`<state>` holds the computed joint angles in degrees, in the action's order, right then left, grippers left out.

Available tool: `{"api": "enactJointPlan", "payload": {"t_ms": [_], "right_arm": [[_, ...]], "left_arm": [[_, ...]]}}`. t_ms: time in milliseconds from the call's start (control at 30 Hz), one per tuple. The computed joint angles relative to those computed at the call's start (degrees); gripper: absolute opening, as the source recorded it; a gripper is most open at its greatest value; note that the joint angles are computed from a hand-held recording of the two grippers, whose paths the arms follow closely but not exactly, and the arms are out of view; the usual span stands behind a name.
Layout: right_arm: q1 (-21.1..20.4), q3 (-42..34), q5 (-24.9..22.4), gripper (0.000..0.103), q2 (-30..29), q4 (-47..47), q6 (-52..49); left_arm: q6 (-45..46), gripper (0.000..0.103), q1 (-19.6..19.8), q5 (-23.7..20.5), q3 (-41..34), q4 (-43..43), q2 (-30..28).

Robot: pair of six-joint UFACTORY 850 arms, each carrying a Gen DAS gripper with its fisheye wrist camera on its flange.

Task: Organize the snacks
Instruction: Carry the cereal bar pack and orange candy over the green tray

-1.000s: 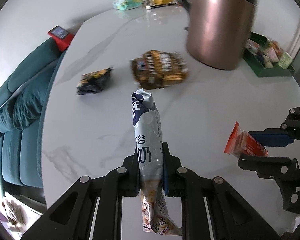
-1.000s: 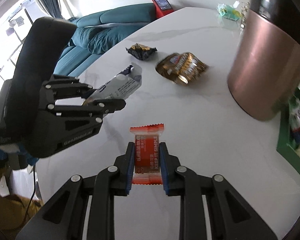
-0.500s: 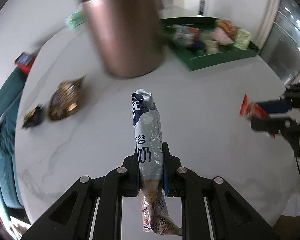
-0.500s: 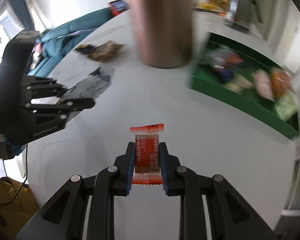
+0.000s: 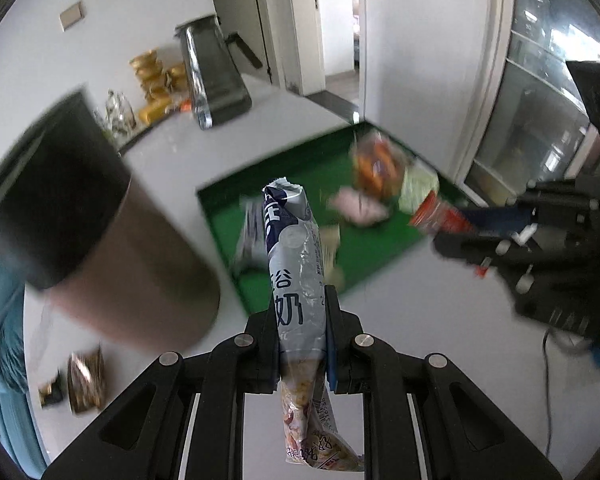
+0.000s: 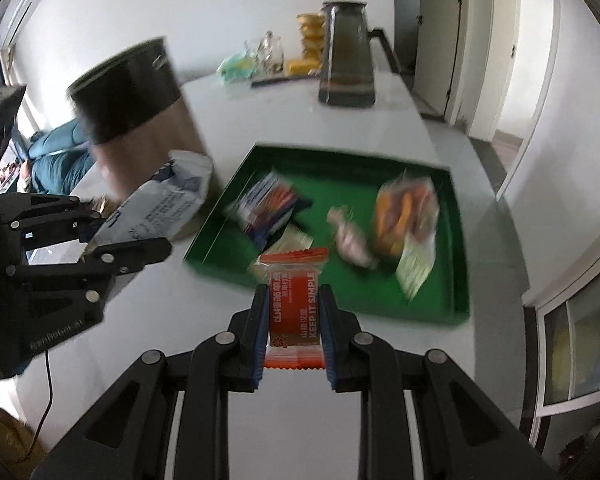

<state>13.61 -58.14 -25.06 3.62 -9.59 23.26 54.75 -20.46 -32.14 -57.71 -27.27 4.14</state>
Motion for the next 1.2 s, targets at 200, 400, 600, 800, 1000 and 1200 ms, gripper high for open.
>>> {"api": "enactJointPlan", "payload": {"t_ms": [200,400,600,800,1000,1200], "right_arm": [[-5.22,-7.28,3.39,0.000,-7.65,2.97,-6.35],[-9.70,-17.24,4.77,0.000,-18.63,11.34,-15.72],[-11.49,-22.45,3.05,0.000,-25.76,13.96,-18.46],[-11.97,-24.53,1.79,0.000,-28.83,10.31,-17.06],[-11.76,-26.50,-2.24,0.000,-30.30,4.49,-13.18],[-11.61,-27.26,-4.09,0.000,-30.68,3.67,-13.18]], "left_arm": [[-14.05,0.013,-5.40,6.73,-6.58,7.99,-7.88],[-37.47,0.013,-8.75,11.77,-13.21,26.63,-17.38],[-54.37,0.013,-10.65,11.91,-17.56,41.72,-24.57],[-59.39,0.013,-11.27,13.14,-17.13,47.78,-26.06],[-60.45,0.014,-11.50,13.98,-16.64,49.39,-26.10],[-59.72,0.014,-11.47,12.92,-16.54,48.85,-26.20]]}}
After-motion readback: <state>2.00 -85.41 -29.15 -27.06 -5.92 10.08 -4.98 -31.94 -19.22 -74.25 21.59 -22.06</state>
